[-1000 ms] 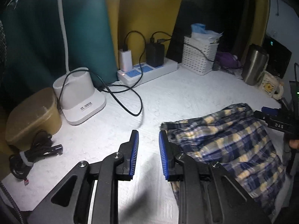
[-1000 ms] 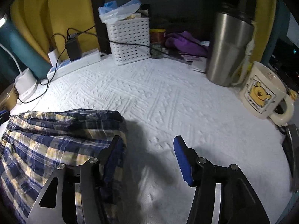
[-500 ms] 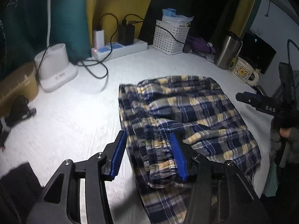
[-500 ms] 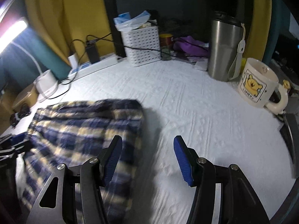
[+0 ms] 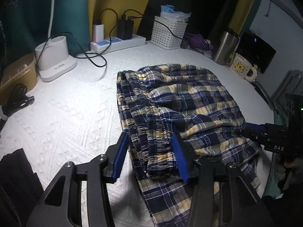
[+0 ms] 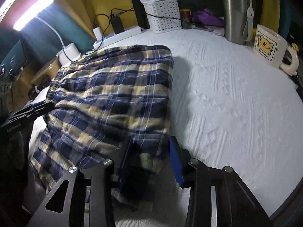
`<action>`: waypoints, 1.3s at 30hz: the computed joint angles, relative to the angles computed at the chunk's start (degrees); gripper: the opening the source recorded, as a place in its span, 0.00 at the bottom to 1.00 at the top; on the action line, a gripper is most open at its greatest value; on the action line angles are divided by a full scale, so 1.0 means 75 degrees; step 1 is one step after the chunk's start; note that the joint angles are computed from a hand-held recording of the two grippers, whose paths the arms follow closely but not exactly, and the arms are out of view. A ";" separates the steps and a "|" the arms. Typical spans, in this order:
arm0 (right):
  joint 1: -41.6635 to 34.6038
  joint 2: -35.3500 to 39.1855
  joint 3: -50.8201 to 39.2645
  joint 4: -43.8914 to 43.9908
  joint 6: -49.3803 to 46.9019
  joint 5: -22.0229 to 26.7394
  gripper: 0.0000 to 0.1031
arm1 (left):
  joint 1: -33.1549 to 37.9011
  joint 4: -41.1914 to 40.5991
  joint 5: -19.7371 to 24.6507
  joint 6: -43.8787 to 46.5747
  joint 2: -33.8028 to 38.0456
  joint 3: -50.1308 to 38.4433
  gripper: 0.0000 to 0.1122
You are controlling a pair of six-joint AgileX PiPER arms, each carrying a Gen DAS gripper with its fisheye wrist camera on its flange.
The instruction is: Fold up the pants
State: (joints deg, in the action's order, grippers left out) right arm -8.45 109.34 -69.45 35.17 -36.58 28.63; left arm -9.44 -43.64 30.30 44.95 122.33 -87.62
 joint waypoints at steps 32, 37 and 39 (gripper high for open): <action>0.0164 -0.1583 0.2239 0.0859 -0.0793 -0.0833 0.10 | -0.0289 0.1873 -0.0198 -0.1801 0.0134 -0.0309 0.22; 0.0421 -0.1662 0.2332 0.0076 -0.0218 -0.1179 0.10 | -0.0210 0.1653 -0.0147 -0.1490 0.0241 -0.0354 0.27; 0.0323 -0.1622 0.2212 0.0009 -0.0248 -0.0965 0.10 | -0.0159 0.1955 0.0011 -0.1762 0.0272 -0.0505 0.38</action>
